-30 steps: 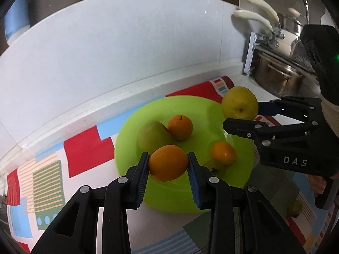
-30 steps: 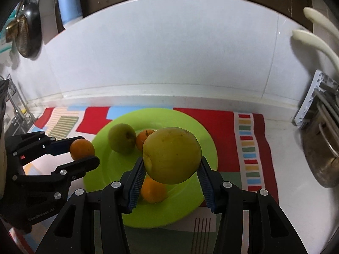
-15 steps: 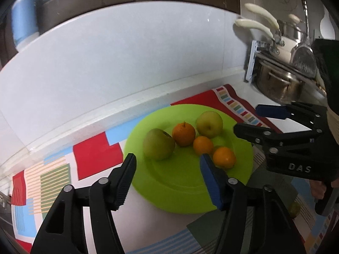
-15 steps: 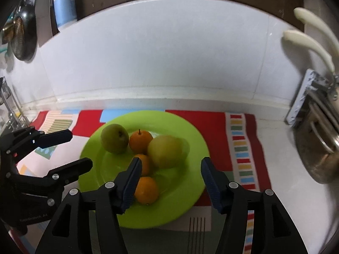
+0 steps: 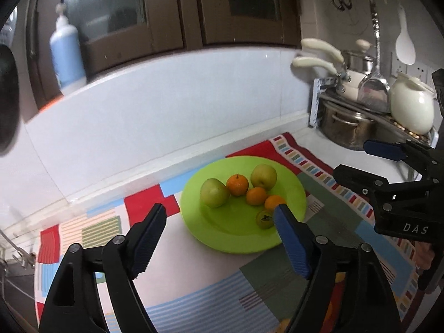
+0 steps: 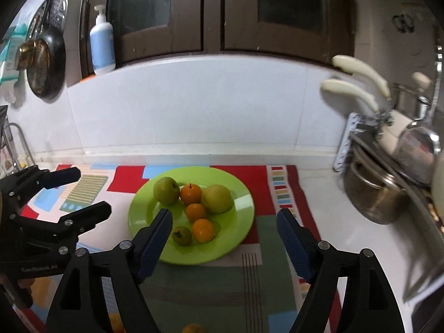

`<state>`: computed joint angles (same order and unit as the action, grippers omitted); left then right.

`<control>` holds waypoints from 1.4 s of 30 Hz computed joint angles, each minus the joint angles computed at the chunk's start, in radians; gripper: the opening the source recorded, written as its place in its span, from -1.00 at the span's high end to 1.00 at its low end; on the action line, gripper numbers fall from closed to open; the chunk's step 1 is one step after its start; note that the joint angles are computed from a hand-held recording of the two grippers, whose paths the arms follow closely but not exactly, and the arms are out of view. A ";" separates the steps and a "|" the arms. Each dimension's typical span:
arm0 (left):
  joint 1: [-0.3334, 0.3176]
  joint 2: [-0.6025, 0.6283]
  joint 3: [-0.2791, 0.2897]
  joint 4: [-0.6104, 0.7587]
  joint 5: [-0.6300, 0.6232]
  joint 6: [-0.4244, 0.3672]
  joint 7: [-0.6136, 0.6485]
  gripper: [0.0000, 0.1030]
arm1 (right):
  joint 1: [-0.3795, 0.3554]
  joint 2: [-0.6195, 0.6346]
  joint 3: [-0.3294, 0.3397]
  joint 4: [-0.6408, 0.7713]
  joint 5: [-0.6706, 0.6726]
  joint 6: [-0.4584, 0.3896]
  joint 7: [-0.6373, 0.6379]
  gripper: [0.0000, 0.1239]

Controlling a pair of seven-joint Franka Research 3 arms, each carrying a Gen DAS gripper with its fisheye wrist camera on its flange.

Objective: Organize fruits
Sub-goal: 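Withdraw both open tools from the plate back over the loose fruit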

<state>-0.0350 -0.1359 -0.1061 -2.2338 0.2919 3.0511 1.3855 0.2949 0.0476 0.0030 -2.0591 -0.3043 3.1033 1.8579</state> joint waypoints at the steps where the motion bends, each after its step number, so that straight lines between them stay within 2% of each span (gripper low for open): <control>1: 0.007 -0.021 -0.006 -0.018 0.016 0.010 -0.011 -0.60 | 0.008 -0.019 -0.016 -0.014 -0.068 0.001 0.066 -0.26; 3: 0.012 -0.057 -0.009 -0.049 0.030 0.023 -0.022 -0.63 | -0.009 -0.055 -0.015 -0.035 -0.227 -0.002 0.223 -0.26; 7: 0.030 -0.133 -0.026 -0.117 0.067 0.047 -0.051 -0.69 | -0.089 -0.119 0.046 -0.080 -0.389 -0.004 0.399 -0.27; 10: 0.021 -0.180 -0.021 -0.163 0.078 0.056 -0.054 -0.70 | -0.152 -0.173 0.104 -0.125 -0.452 0.001 0.475 -0.27; 14: 0.033 -0.235 -0.033 -0.219 0.100 0.070 -0.060 -0.70 | -0.205 -0.237 0.168 -0.193 -0.447 0.012 0.492 -0.27; 19: -0.025 -0.292 0.017 -0.286 0.085 0.075 -0.018 -0.70 | -0.223 -0.304 0.213 -0.272 -0.371 0.016 0.426 -0.26; 25: -0.082 -0.347 0.066 -0.358 0.064 0.094 0.054 -0.69 | -0.188 -0.355 0.214 -0.344 -0.262 0.020 0.303 -0.26; 27: -0.106 -0.356 0.084 -0.374 0.056 0.101 0.082 -0.69 | -0.158 -0.368 0.198 -0.366 -0.222 0.020 0.249 -0.26; 29: -0.158 -0.363 0.127 -0.389 0.043 0.103 0.131 -0.69 | -0.124 -0.374 0.179 -0.382 -0.181 0.020 0.193 -0.26; 32: -0.213 -0.368 0.175 -0.410 0.025 0.110 0.200 -0.64 | -0.042 -0.370 0.123 -0.397 -0.110 0.012 0.082 -0.26; 38: -0.368 -0.352 0.306 -0.423 -0.056 0.080 0.360 -0.42 | 0.110 -0.338 0.018 -0.401 0.051 -0.032 -0.144 -0.24; 42: -0.485 -0.337 0.407 -0.423 -0.128 0.056 0.479 -0.36 | 0.188 -0.308 -0.035 -0.392 0.171 -0.065 -0.296 -0.11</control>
<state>-0.5204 -0.4733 0.3008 -2.6567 0.1644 3.1076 1.8647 0.4825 -0.2605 -0.0317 -2.4511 -0.1332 3.0384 1.5615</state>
